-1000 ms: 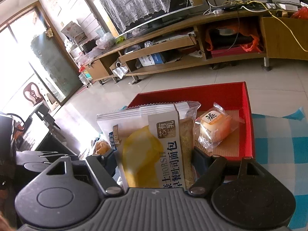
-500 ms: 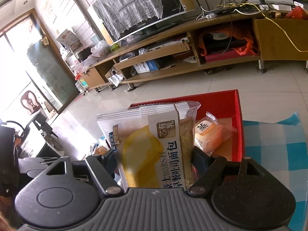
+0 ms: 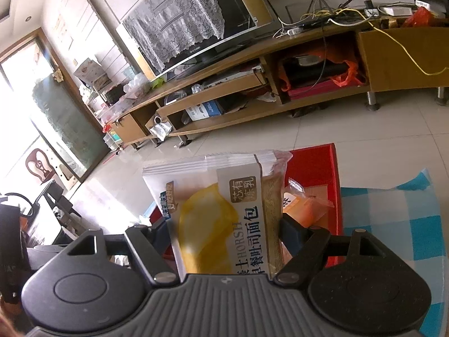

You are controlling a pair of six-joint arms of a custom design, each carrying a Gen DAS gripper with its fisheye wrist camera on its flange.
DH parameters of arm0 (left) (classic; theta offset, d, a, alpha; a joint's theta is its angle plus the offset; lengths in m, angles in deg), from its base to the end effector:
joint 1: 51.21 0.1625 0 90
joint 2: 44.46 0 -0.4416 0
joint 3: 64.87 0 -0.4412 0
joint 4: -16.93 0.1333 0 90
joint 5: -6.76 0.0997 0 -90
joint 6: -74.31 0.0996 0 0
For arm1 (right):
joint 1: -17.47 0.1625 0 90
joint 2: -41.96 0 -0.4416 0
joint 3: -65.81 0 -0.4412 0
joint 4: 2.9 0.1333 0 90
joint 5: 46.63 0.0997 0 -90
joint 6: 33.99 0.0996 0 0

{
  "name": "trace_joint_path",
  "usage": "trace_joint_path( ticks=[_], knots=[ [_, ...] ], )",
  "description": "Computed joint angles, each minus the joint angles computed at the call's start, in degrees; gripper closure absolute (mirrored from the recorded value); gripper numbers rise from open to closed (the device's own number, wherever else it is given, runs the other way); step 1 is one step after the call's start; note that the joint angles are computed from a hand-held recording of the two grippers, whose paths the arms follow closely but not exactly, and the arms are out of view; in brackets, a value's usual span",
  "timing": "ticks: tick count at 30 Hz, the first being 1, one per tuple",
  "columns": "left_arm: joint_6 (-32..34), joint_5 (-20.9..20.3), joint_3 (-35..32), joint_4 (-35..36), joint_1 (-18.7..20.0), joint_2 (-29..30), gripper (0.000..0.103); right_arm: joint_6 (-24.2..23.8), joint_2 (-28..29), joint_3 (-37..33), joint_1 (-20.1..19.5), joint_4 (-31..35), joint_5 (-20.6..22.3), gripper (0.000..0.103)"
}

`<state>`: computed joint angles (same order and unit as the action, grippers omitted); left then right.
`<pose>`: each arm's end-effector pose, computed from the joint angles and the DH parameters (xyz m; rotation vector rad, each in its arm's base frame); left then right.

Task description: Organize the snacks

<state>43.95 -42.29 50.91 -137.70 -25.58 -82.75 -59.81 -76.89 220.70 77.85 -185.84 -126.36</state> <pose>-0.3853 -0.4051 -0.0901 0.8170 2.3181 -0.4871 -0.0072 -0.3183 0.3197 0.0390 -2.5171 1.3111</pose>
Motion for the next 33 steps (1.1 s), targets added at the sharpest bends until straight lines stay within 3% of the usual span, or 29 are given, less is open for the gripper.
trace_joint_path(
  ticks=[13, 33],
  knots=[
    [1.9, 0.7, -2.5, -0.8, 1.0, 1.9, 0.021, 2.9, 3.0, -1.4, -0.4, -4.0, 0.8, 0.028],
    [5.1, 1.8, -7.3, -2.4, 3.0, 6.4, 0.020, 5.2, 13.3, -6.0, 0.8, -11.1, -4.7, 0.028]
  ],
)
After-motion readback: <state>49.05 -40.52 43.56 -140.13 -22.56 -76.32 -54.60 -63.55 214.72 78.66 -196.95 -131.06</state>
